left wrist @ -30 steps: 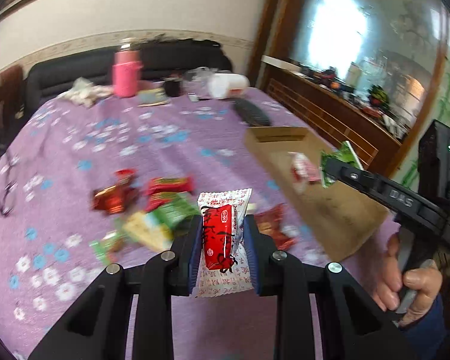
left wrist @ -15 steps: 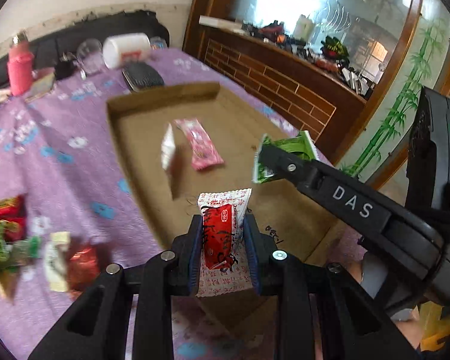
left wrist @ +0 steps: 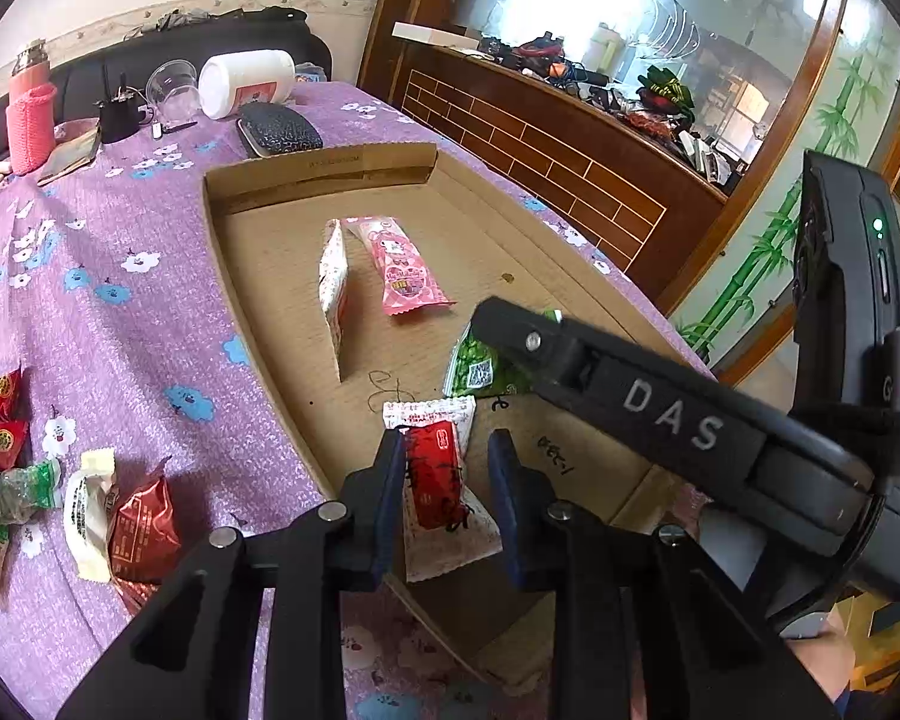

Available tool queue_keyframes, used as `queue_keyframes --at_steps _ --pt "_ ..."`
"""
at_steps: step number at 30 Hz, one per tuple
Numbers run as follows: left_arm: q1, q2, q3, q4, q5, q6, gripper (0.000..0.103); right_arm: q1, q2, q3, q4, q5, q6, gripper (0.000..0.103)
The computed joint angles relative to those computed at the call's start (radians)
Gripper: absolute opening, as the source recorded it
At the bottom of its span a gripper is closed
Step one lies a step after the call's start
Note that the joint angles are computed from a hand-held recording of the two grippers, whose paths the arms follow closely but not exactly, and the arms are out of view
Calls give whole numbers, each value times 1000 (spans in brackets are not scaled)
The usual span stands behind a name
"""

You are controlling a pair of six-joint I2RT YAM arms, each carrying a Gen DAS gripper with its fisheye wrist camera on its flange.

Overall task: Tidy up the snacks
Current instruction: 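Release the red-and-white packet from the left tool while the right tool drops the green bag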

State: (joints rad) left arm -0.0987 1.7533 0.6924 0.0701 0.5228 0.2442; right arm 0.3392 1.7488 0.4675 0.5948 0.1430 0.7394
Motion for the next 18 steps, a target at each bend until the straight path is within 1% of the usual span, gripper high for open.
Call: queue_keyframes --at_steps 2,3,5,6,7,8,10,12,13,14,16,18 --pt "5 -19 -23 24 -1 -3 28 20 -34 -30 30 47 -2 65" --pt "7 -31 -36 41 -5 -9 30 45 -62 -47 43 103 -14 66" --pt "12 -57 -66 90 -17 -26 33 106 -111 -63 40 236 -39 76" --pt "17 -73 -82 116 -22 -34 33 151 -136 -73 44 338 -55 88" --pt "22 -88 -98 142 -26 -41 34 180 -147 -87 72 401 -69 94" --pt "24 -100 -113 167 -36 -48 35 215 -156 -107 119 474 -88 95" --pt "25 -112 -131 204 -56 -54 37 251 -162 -112 147 554 -108 95" --pt "22 -116 -139 225 -75 -57 38 264 -156 -106 137 558 -107 97" --pt "23 -115 -138 224 -76 -56 38 260 -154 -104 131 539 -97 98" --pt "24 -112 -133 217 -75 -55 38 241 -160 -105 132 479 -108 97" --pt "27 -107 -127 211 -75 -57 38 221 -148 -110 163 422 -114 97" --pt "26 -107 -126 210 -83 -55 38 226 -143 -98 144 438 -120 97"
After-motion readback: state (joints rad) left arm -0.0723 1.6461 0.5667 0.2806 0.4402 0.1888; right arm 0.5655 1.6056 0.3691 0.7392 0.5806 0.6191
